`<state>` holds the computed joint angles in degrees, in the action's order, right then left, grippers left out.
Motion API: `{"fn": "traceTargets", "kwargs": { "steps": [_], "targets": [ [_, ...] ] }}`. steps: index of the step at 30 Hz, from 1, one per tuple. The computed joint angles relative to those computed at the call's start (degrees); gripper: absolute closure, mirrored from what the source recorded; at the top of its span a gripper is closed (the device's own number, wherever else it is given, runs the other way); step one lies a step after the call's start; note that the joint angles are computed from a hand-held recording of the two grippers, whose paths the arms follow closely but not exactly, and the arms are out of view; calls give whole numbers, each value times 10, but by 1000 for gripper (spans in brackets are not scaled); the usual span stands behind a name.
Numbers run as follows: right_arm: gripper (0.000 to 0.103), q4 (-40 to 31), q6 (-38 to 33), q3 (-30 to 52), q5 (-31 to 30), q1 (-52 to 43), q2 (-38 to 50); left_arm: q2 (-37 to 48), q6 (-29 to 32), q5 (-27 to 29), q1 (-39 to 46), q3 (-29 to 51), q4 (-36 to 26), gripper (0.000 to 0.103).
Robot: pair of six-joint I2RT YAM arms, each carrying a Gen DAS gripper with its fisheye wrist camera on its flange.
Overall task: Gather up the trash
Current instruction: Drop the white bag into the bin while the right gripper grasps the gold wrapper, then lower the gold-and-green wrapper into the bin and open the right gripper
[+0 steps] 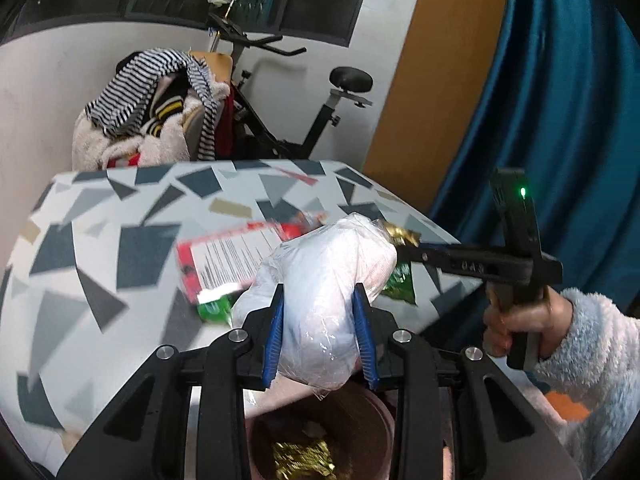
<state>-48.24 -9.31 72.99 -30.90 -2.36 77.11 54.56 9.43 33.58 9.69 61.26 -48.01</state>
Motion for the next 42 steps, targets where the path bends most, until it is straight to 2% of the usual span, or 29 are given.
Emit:
{"fn": "traceTargets", "kwargs": {
  "steps": [9, 18, 24, 26, 32, 38, 42],
  "targets": [
    [74, -33, -29, -72, -22, -25, -86, -119, 5, -31, -43, -142, -53, 71],
    [74, -50, -47, -114, -33, -52, -116, -111, 27, -50, -61, -225, -21, 70],
    [74, -56, -61, -131, -37, -66, -120, -102, 11, -44, -53, -243, 11, 55],
    [74, -56, -64, -143, -37, -67, -126, -109, 1, -41, -45, -236, 12, 46],
    [74, -47, -67, -196, -23, -50, -152, -150, -22, -79, -46, -200, 8, 27],
    [74, -19, -56, -271, 17, 2, -178, -177, -31, -121, -25, -176, -4, 12],
    [74, 9, -44, -315, 44, 41, -185, -188, -23, -140, -1, -170, -15, 9]
  ]
}}
